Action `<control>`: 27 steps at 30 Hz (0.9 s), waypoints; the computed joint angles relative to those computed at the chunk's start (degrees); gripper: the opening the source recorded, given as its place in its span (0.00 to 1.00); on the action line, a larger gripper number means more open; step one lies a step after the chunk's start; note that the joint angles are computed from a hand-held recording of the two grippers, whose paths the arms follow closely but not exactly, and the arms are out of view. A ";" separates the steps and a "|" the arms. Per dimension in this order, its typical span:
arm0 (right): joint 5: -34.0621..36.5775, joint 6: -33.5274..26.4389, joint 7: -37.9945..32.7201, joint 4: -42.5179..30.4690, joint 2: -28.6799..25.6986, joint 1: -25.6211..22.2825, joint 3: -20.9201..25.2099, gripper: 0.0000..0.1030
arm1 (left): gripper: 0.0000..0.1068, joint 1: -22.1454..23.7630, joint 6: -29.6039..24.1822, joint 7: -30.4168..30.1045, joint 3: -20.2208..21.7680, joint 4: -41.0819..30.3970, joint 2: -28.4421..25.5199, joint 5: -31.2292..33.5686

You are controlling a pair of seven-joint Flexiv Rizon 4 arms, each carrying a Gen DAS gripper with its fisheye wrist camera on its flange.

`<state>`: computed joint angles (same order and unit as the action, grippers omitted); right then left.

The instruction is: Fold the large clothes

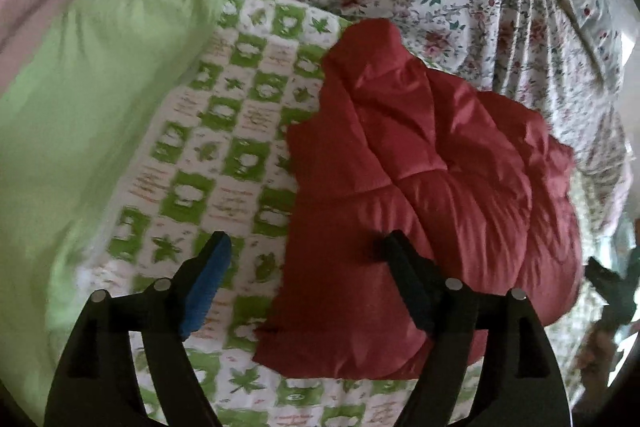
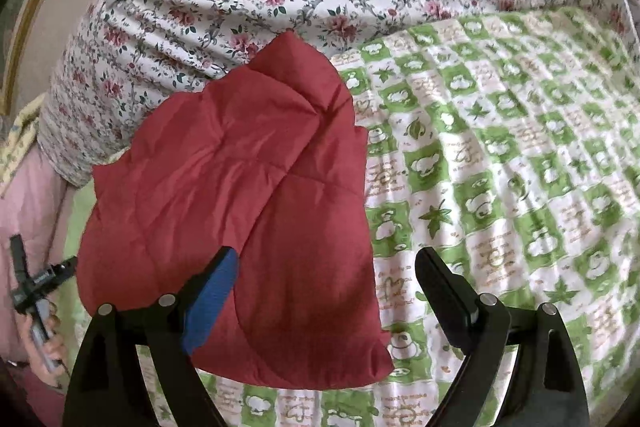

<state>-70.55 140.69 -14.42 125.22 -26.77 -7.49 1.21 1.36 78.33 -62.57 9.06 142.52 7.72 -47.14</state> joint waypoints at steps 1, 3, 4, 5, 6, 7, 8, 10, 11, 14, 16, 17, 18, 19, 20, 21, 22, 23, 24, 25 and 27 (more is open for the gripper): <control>-1.14 0.68 1.43 -1.08 -1.09 -0.25 0.00 0.89 | 0.77 -1.25 -0.48 2.76 0.25 -0.33 -0.68 -4.45; -5.38 1.92 6.42 -4.45 -3.71 -0.60 -0.58 0.89 | 0.78 -2.49 -2.95 8.31 0.13 -1.24 -1.87 -13.47; -7.13 2.83 8.58 -5.99 -4.92 -0.47 -1.05 0.89 | 0.78 -2.20 -4.11 9.35 -0.22 -1.60 -2.30 -15.57; -9.60 4.31 11.93 -8.56 -6.82 -0.23 -1.62 0.89 | 0.78 -1.94 -5.03 10.58 -0.66 -2.04 -2.94 -17.95; -11.52 5.70 14.74 -10.78 -8.39 0.27 -2.38 0.89 | 0.79 -1.84 -5.57 12.38 -1.28 -2.50 -3.56 -20.72; -12.68 7.03 16.95 -12.55 -9.68 0.93 -3.09 0.89 | 0.79 -1.54 -5.98 13.04 -1.77 -2.74 -3.83 -21.78; -13.28 8.80 18.66 -14.26 -11.14 1.49 -3.63 0.89 | 0.80 -1.38 -6.57 14.28 -2.26 -3.20 -4.37 -23.76; -13.87 11.04 21.51 -16.84 -12.99 2.79 -4.86 0.91 | 0.82 -0.95 -8.53 16.84 -3.00 -4.21 -5.52 -27.94; -14.26 12.38 22.75 -18.33 -13.99 3.36 -5.37 0.94 | 0.84 -0.62 -9.54 17.51 -3.28 -4.71 -6.18 -29.68; -15.07 17.23 27.18 -22.55 -17.14 4.94 -6.56 0.95 | 0.84 0.53 -14.97 19.77 -3.85 -6.21 -7.97 -36.34; -14.61 19.66 27.86 -24.15 -18.47 6.28 -7.00 0.93 | 0.84 1.25 -19.16 21.51 -4.31 -7.27 -9.52 -39.92; -14.67 20.36 28.11 -24.42 -18.61 6.86 -7.40 0.92 | 0.85 1.39 -19.99 21.59 -4.60 -7.60 -10.01 -39.99; -14.20 20.37 27.58 -23.97 -18.31 7.51 -7.63 0.90 | 0.84 1.25 -19.54 21.38 -4.99 -7.84 -10.27 -39.39; -14.01 20.06 27.05 -23.20 -17.65 7.94 -7.97 0.84 | 0.82 0.49 -17.01 21.65 -5.65 -7.83 -9.96 -38.58; -13.75 19.71 26.60 -22.44 -17.03 8.15 -8.18 0.78 | 0.73 -0.23 -15.01 22.37 -6.13 -7.76 -9.49 -38.26; -13.99 19.83 27.09 -22.37 -16.78 8.19 -8.35 0.74 | 0.65 -0.74 -13.74 21.97 -6.28 -7.61 -8.88 -37.01; -14.78 20.15 28.22 -22.40 -16.44 8.08 -8.66 0.64 | 0.61 -1.06 -13.10 21.60 -6.31 -7.57 -8.48 -36.26; -14.60 20.45 27.61 -21.53 -15.80 7.86 -8.58 0.55 | 0.54 -1.23 -12.78 21.23 -6.20 -7.53 -8.06 -35.42; -14.58 20.52 27.23 -20.89 -15.10 7.72 -8.56 0.51 | 0.49 -1.52 -12.16 20.62 -6.12 -7.23 -7.25 -34.11; -14.77 20.52 26.86 -20.27 -14.39 7.52 -8.63 0.47 | 0.46 -1.61 -11.91 20.20 -6.01 -7.33 -7.12 -33.31; -15.31 20.31 26.20 -18.86 -12.84 7.13 -8.67 0.43 | 0.41 -2.01 -11.13 18.95 -5.75 -6.79 -5.62 -31.35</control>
